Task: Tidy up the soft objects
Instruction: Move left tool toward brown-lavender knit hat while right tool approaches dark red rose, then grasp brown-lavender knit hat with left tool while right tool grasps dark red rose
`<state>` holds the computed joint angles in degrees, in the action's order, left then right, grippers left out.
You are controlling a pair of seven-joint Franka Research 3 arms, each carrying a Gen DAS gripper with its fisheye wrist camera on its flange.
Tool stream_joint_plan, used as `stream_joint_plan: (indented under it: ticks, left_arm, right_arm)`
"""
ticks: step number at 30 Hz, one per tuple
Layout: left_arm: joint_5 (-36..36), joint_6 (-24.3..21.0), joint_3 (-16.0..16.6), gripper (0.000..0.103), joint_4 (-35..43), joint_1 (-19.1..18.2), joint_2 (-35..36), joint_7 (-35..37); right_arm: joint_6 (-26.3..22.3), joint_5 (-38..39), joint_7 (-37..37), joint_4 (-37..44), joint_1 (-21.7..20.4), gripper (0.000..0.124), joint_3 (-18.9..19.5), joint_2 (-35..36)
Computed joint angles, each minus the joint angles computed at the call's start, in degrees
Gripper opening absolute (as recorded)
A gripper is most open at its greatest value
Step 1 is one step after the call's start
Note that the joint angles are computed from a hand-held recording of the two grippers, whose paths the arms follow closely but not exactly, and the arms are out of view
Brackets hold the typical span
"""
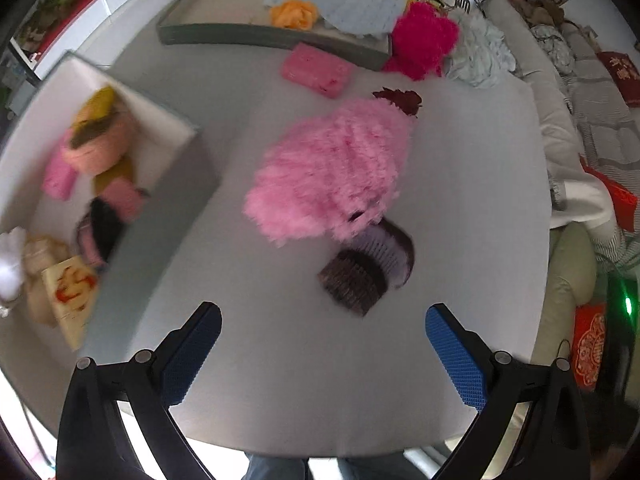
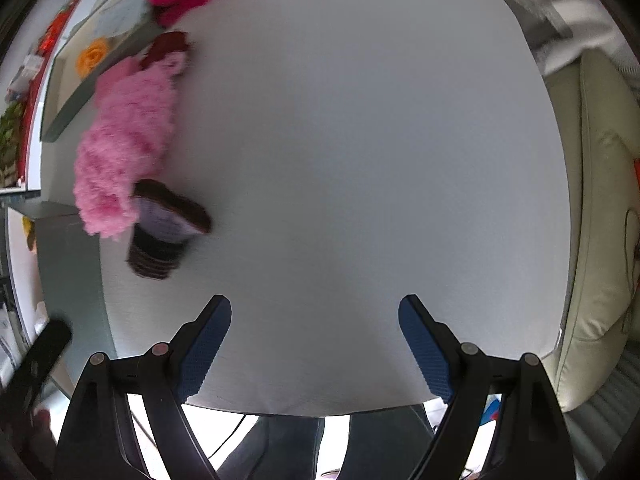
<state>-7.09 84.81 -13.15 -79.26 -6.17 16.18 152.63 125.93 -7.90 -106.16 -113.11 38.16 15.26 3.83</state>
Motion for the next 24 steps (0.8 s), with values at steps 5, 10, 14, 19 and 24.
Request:
stream_joint_plan:
  ticks: [5,10,14,19,24]
  left_arm:
    - [0.2,3.2,-0.6,0.103,-6.0,-2.4,-1.2,-8.3]
    - [3.1,8.9,-0.4,0.103,-11.7,-4.6,-2.6,-20.0]
    - [11.2,9.1,-0.2,0.103,-12.4,-6.8,-0.7,-26.8]
    - [12.7,9.9,-0.3,0.091,-11.6,-5.3,0.1,-24.0]
    - [15.2,12.9,0.4,0.079,-11.9,-3.2,-0.3,-12.4]
  right_arm:
    - [4.3,-0.8,6.2,-3.3,1.8,0.088,1.1,-0.8]
    - [6.8,-1.3,9.8,-4.9,3.1,0.088,1.8,-0.9]
    - [7.6,-1.1,9.1,-4.8,3.4,0.088,1.9,-0.2]
    - [7.5,-2.3,8.4,-3.2,3.5,0.088,1.6,1.3]
    - [5.4,-3.1,4.9,-4.0,2.4,0.088,0.8,-1.3]
